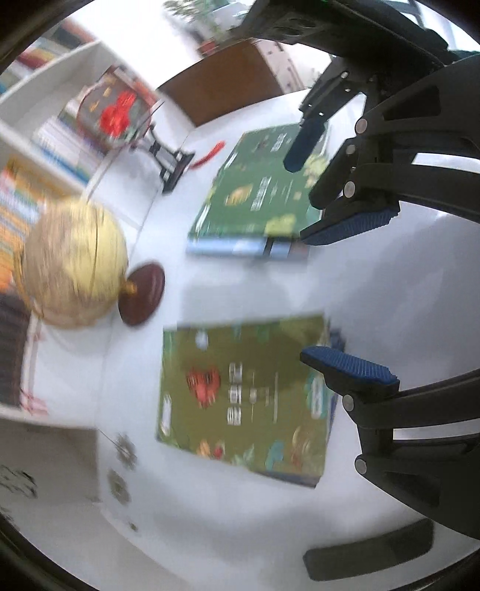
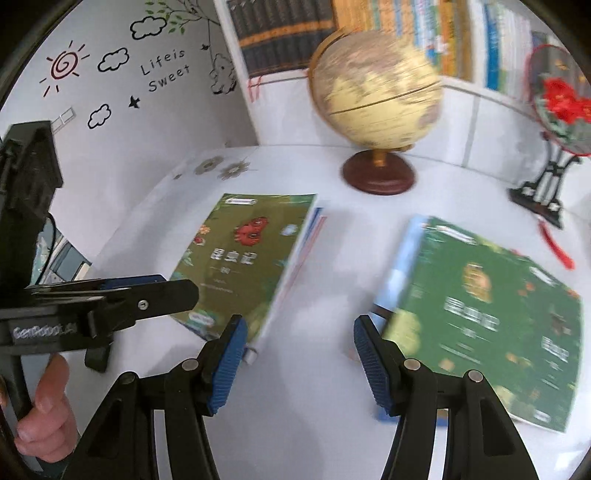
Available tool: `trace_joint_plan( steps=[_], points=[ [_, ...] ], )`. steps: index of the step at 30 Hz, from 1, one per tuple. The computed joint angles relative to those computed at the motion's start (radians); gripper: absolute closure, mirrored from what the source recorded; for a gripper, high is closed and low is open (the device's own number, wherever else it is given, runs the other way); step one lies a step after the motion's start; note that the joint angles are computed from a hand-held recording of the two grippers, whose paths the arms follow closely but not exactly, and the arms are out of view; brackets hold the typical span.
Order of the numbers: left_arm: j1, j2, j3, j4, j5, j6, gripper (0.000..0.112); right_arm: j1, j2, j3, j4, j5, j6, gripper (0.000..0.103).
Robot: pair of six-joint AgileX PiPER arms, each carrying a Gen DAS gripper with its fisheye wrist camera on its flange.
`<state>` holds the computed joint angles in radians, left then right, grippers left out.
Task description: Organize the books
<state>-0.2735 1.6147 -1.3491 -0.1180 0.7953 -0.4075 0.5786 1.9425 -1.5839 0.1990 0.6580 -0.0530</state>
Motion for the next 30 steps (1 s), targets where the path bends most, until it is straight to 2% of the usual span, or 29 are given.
trace_joint_plan(
  steps=[7,10,13,16,20,23,27,30],
  points=[
    [-0.307,-0.022,-0.111,0.241,0.074,-0.345,0.058,-0.098,-0.32,0.278,-0.063,-0.015,-0.026,0.044],
    [-0.451,-0.011,-0.173,0.328,0.124,-0.446,0.06,-0.193,-0.46,0.397,-0.003,-0.004,-0.108,0.043],
    [-0.585,-0.003,-0.228,0.409,0.147,-0.509,0.06,-0.362,-0.587,0.478,0.139,0.071,-0.274,0.043],
    [-0.729,0.059,-0.361,0.559,0.269,-0.623,0.058,-0.564,-0.698,0.535,0.31,0.165,-0.505,0.043],
    [-0.792,0.091,-0.435,0.593,0.284,-0.689,0.058,-0.771,-0.783,0.527,0.408,0.286,-0.654,0.043],
    [-0.82,0.118,-0.487,0.612,0.296,-0.72,0.058,-0.853,-0.818,0.504,0.438,0.349,-0.71,0.043],
    [-0.813,0.165,-0.555,0.585,0.312,-0.682,0.058,-0.874,-0.833,0.479,0.442,0.382,-0.717,0.043],
    [-0.774,0.185,-0.567,0.536,0.274,-0.63,0.058,-0.852,-0.822,0.467,0.428,0.373,-0.694,0.043]
  ],
)
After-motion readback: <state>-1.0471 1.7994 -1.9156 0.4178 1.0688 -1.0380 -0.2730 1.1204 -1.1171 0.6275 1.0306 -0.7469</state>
